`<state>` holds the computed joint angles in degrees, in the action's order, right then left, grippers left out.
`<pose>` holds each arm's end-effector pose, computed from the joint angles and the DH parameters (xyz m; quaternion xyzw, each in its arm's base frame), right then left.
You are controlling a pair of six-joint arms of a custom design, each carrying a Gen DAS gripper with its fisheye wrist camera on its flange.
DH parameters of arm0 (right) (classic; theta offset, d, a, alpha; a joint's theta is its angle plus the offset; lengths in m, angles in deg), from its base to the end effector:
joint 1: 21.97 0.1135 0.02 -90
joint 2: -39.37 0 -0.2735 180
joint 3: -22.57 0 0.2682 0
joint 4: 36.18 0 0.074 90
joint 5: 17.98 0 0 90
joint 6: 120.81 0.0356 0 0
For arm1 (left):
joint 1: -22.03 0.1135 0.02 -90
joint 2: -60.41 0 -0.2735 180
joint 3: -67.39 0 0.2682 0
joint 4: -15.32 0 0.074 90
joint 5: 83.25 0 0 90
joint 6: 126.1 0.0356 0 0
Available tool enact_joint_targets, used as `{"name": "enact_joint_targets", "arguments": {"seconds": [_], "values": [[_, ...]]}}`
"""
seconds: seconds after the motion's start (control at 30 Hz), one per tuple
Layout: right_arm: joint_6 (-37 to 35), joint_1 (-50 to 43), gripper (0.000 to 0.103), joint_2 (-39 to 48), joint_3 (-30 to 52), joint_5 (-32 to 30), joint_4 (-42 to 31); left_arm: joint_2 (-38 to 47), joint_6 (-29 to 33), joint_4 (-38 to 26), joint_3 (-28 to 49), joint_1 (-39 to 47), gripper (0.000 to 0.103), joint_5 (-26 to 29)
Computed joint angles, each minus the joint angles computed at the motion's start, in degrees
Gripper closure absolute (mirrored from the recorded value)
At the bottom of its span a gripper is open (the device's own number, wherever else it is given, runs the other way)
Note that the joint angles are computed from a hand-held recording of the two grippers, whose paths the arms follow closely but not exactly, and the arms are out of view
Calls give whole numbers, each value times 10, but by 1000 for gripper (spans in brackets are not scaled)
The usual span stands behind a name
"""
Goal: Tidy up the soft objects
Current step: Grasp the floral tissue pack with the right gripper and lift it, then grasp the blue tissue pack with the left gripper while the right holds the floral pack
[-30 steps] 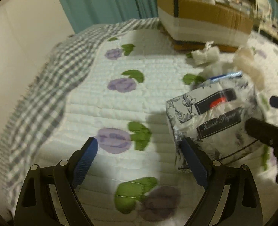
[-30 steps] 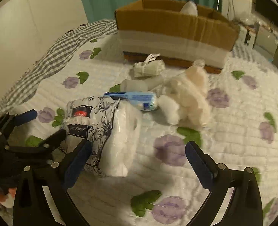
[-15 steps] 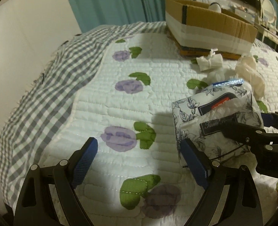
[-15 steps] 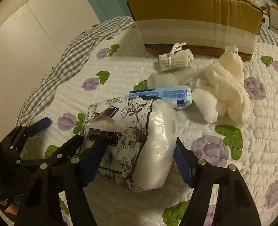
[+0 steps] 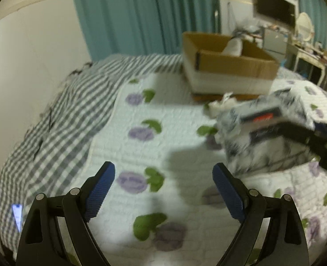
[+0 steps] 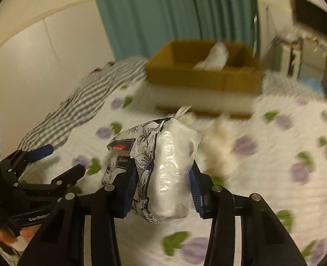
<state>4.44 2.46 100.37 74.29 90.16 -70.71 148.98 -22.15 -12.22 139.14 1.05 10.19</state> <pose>0.2139 0.0850 0.2348 0.1472 0.8985 0.0670 0.4081 0.3244 -0.1267 0.2327 0.2876 0.8753 -0.0514 0.3852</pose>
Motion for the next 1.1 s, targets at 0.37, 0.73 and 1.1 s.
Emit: {"name": "enact_joint_targets", "arguments": {"seconds": [0.37,0.73,1.1], "values": [[-25,-123,60,-166,1,16,-109,59,-13,-12,48,-68,13,12],[-47,-177,60,-154,-4,32,-141,155,9,11,78,-127,15,-18],[-43,-178,60,-132,-13,34,-137,167,34,17,75,-125,43,5]]}}
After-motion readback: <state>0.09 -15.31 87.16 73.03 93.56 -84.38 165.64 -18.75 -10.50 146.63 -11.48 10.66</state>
